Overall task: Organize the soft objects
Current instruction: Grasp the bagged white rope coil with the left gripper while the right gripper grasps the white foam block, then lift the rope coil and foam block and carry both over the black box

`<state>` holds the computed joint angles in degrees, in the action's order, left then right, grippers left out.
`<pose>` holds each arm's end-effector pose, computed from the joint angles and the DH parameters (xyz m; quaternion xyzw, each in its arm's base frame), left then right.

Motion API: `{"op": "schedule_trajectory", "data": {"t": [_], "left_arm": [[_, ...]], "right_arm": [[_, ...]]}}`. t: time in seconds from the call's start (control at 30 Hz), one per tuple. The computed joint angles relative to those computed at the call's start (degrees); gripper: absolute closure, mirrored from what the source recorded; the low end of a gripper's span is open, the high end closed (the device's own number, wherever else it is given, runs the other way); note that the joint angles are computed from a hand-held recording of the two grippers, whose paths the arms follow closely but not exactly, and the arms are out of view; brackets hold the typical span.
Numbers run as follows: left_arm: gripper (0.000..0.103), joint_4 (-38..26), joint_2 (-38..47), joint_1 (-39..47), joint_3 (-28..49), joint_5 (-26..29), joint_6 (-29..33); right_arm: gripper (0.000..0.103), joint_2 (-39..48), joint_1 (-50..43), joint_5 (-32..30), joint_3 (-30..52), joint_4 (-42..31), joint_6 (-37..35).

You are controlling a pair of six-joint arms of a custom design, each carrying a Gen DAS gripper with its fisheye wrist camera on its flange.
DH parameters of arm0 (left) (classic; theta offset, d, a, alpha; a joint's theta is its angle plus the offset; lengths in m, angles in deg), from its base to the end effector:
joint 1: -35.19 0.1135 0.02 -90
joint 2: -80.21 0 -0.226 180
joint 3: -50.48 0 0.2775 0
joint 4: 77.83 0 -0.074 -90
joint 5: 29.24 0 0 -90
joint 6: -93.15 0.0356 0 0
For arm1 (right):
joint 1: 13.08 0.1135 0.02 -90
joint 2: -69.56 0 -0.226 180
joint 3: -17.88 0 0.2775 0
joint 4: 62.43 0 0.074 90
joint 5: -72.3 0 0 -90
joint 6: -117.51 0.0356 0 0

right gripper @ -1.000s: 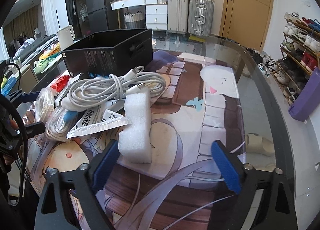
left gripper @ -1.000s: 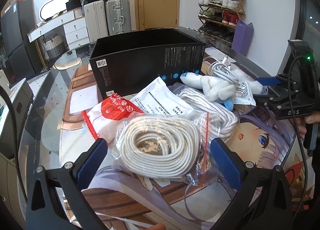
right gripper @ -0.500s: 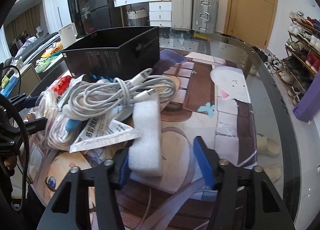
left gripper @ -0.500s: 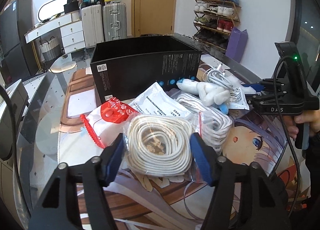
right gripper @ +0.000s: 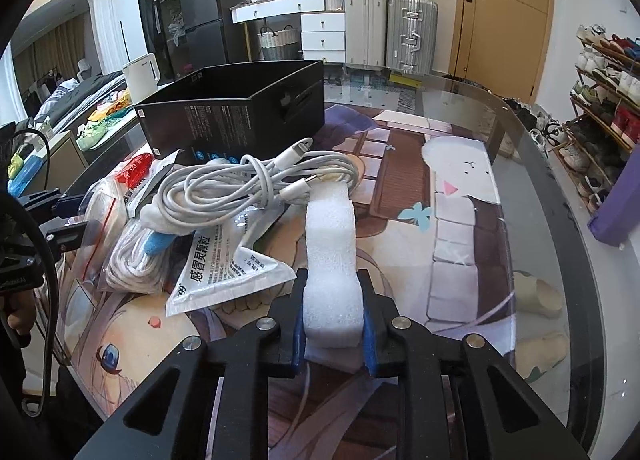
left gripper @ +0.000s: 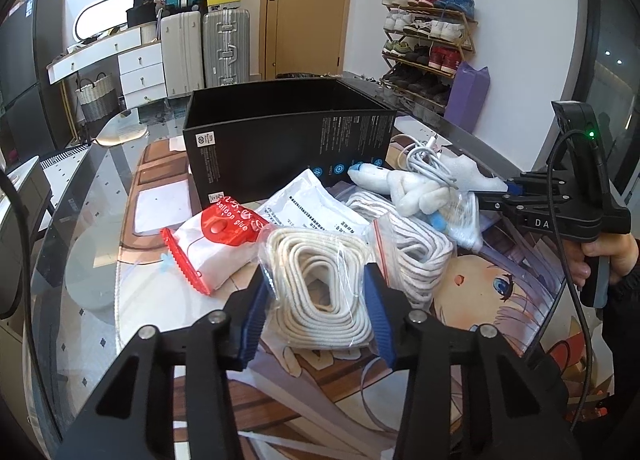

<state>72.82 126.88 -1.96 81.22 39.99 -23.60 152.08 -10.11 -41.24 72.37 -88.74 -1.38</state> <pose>0.1728 -0.1151 0.1255 0.0142 0.9121 -0.0566 0.4057 0.2966 0.0296 0.1205 -0.3158 0.8790 0.1220 0.3357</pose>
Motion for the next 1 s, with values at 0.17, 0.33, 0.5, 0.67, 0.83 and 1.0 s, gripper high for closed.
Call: {"op": "schedule_trajectory", "data": {"t": [0.17,0.33,0.5,0.67,0.83,1.0], "left_arm": [[0.064,-0.77,-1.35,-0.06,-0.19,0.04,-0.42],[0.066,-1.56,-2.66,0.24,-0.58,0.39,-0.45],[0.055,-3.15,-4.08,1.06,-0.57,1.58,-1.63],[0.017,-3.34,-3.34,-0.2,0.18,0.24,-1.25],[0.015,-2.12,2.05,-3.06,2.27,-2.76,-0.3],[0.015,-0.87,9.13,-3.09,4.53,-3.42,-0.6]], "right_arm": [[0.081,-2.0,-1.65,-1.02,-1.05,-0.25,-0.12],[0.081,-4.1,-2.77,-2.2,-1.84,-0.61,-0.31],[0.081,-4.84,-3.0,-2.63,-2.03,-0.99,-0.55],[0.081,-4.98,-3.25,-3.01,-2.12,-0.97,-0.51],[0.081,-4.97,-3.28,-3.09,-2.01,-1.3,-0.78],[0.081,-5.05,-3.17,-3.41,-2.16,-1.54,-1.17]]}}
